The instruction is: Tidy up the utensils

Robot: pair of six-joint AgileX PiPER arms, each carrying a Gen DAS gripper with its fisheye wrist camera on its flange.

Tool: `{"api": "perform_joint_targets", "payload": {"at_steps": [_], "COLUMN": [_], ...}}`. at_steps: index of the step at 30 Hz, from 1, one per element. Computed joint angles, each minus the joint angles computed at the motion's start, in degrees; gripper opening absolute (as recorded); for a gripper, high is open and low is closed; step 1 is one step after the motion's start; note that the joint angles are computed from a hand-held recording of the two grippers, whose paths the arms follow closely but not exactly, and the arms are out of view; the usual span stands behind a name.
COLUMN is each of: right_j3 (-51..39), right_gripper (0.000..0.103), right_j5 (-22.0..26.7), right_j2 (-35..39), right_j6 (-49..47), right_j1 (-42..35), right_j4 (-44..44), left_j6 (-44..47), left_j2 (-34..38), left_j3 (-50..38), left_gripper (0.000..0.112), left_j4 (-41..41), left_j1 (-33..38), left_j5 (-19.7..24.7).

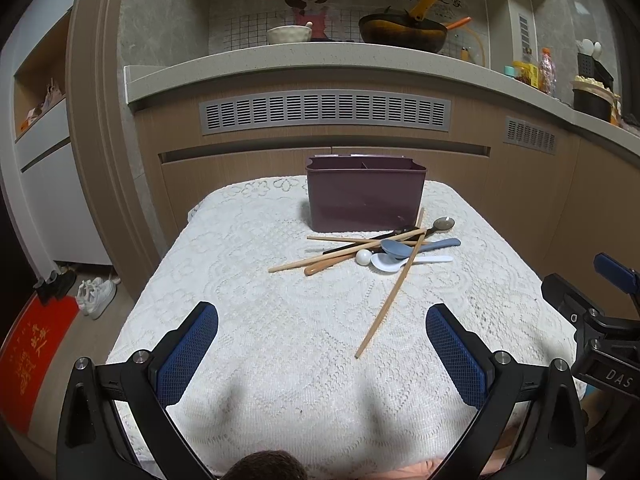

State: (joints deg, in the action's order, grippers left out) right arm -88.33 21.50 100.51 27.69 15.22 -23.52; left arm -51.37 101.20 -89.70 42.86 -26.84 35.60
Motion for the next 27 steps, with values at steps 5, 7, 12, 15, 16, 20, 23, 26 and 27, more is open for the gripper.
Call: {"api": "perform_joint_targets", "payload": {"at_steps": [5, 7, 12, 15, 16, 20, 23, 26, 27], "right_j3": [0.0, -0.1, -0.1, 0.1, 0.1, 0.1, 0.1, 0.0, -0.2], "right_gripper": [0.103, 0.103, 0.103, 0.103, 0.103, 0.103, 0.103, 0.103, 0.103], "right_j5": [-0.1, -0.1, 0.0, 0.0, 0.0, 0.0, 0.0, 0.1, 0.2], "right_j2": [0.0, 0.1, 0.1, 0.1, 0.1, 0.1, 0.1, 0.2, 0.3], "right_j6": [-0.5, -0.7, -0.6, -0.6, -0.7, -1.0, -0.9, -1.0, -1.1], "right_j1": [-0.1, -0.1, -0.1, -0.1, -0.1, -0.2, -0.2, -0.2, -0.2], "right_j4": [0.4, 0.6, 0.8, 0.8, 0.9, 1.1, 1.1, 1.2, 1.3], "left_j6": [0.4, 0.7, 1.1, 2.1, 2.2, 2.3, 2.5, 2.6, 2.6], "left_j2": [0.0, 0.0, 0.2, 0.2, 0.3, 0.3, 0.3, 0.2, 0.3], "left_j3": [-0.1, -0.2, -0.6, -1.0, -1.0, -1.1, -1.2, -1.2, -1.2], "left_gripper": [0.103, 0.103, 0.103, 0.103, 0.103, 0.103, 0.103, 0.103, 0.103], "left_j4": [-0.5, -0.8, -1.2, -2.1, -2.2, -2.4, -2.5, -2.6, -2.6], "left_j1": [0.0, 0.1, 0.1, 0.5, 0.5, 0.5, 0.6, 0.6, 0.6], "left_j5": [0.2, 0.2, 0.5, 0.6, 0.5, 0.6, 0.7, 0.8, 0.8]}}
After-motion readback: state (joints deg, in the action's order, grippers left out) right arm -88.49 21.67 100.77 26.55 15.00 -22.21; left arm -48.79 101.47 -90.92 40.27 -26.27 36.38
